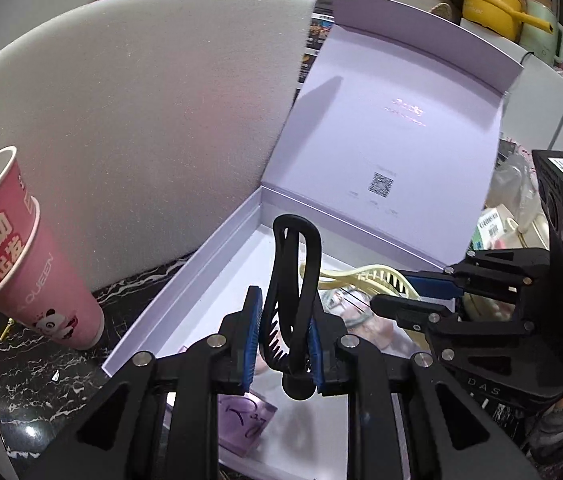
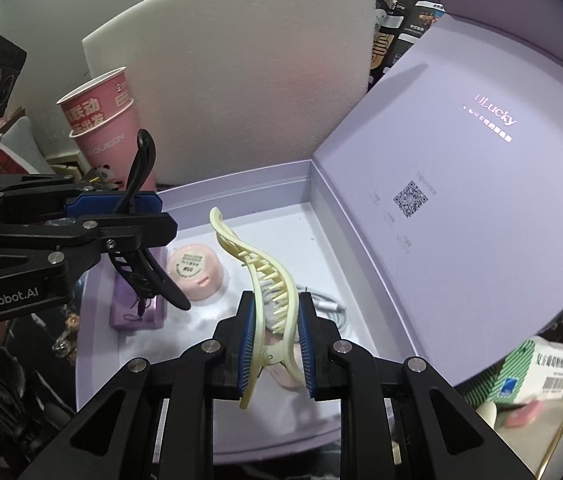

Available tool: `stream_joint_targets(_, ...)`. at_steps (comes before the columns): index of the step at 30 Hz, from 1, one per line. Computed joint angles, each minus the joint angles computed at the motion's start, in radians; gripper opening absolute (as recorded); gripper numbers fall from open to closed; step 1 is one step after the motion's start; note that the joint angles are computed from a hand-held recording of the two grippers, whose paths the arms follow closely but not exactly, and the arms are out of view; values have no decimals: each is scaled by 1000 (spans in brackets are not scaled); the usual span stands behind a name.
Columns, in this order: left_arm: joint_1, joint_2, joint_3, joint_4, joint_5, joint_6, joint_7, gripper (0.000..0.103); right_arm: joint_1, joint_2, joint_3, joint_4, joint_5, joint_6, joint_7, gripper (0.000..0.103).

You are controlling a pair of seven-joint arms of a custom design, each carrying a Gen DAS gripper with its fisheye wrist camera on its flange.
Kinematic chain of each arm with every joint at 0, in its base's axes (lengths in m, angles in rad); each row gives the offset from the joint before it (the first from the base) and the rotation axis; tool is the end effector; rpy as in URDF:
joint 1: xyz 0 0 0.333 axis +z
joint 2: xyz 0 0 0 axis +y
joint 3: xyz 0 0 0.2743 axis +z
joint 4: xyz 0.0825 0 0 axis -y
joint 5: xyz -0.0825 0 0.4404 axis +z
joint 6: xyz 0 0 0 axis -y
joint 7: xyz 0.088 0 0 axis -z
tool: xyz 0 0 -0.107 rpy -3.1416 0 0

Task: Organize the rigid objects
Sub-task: 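Carry both claw clips over the lavender box with both grippers, then lower the clips into the box and open both grippers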

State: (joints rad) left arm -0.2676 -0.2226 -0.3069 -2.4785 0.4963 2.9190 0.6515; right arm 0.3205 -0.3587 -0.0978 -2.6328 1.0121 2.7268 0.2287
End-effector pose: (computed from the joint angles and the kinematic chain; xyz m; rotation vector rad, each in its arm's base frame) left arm 0.4418 -0.3189 0.3605 -1.7692 1.9960 -0.8427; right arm 0.4793 0.0794 0.3239 -2.2067 1.0205 -0.2995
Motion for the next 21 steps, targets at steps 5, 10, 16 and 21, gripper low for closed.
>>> stream_joint_targets(5,23,43,5,29,26,16,-28,21,-1,58,14,46,-6,4,20,20)
stream_joint_targets(10,9,85,27,55,-7,11,18,21,-6,101,28,82,10,8,22,20)
stream_joint_targets(16,3,143,41,98,-48,-22,47,21,-21,116,37,93,20,-7,27,21)
stream_joint_targets(21,0,176,36,144,21,-74,-11,21,-19,128,45,91,47,36,-5,21)
